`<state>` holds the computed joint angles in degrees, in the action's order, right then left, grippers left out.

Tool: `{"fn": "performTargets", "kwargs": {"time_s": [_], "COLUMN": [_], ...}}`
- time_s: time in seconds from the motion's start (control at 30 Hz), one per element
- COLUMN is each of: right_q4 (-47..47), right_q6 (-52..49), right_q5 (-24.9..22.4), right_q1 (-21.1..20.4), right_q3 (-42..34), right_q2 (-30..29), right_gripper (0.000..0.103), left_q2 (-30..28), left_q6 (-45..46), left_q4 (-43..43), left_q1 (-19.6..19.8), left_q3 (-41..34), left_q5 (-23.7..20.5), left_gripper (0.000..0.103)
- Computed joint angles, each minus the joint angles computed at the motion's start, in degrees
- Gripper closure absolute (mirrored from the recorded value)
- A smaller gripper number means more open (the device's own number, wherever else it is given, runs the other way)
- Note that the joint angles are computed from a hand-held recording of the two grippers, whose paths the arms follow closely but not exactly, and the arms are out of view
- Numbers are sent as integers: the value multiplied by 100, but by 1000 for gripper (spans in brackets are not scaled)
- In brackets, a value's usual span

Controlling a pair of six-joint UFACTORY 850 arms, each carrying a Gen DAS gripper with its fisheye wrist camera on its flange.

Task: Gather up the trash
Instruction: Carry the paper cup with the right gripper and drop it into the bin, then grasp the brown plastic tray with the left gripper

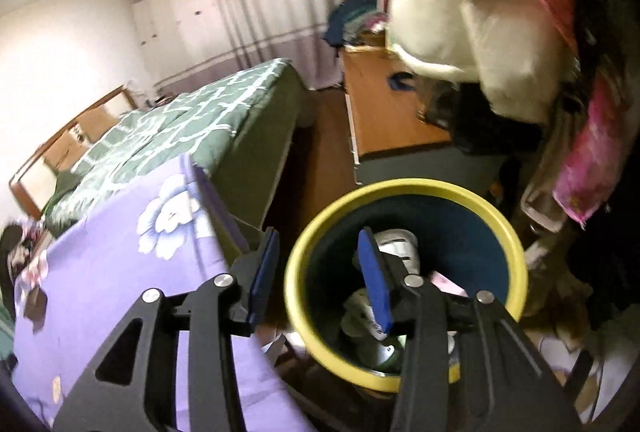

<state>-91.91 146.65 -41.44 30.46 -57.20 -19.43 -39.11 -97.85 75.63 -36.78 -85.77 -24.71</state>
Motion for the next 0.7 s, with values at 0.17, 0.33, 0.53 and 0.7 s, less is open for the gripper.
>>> {"fn": "performTargets", "kwargs": {"time_s": [0.17, 0.33, 0.53, 0.7], "right_q4": [71, 108, -24, -60], "right_q6": [-283, -430, -265, -334], "right_q5": [-166, -11, 86, 122], "right_q1": [81, 50, 10, 27], "right_q3": [-121, -167, -119, -162], "right_q2": [-59, -78, -58, -92], "right_gripper": [60, 60, 60, 60], "left_q2": [-531, -1309, -2292, -2868], "left_q6": [1469, 2662, 3760, 4218], "left_q4": [-1269, -2375, -3418, -3917], "left_q1": [36, 105, 230, 339], "left_q3": [-921, -2225, -3900, -4923], "left_q5": [-27, -465, -1206, -1629], "left_gripper": [8, 8, 8, 8]}}
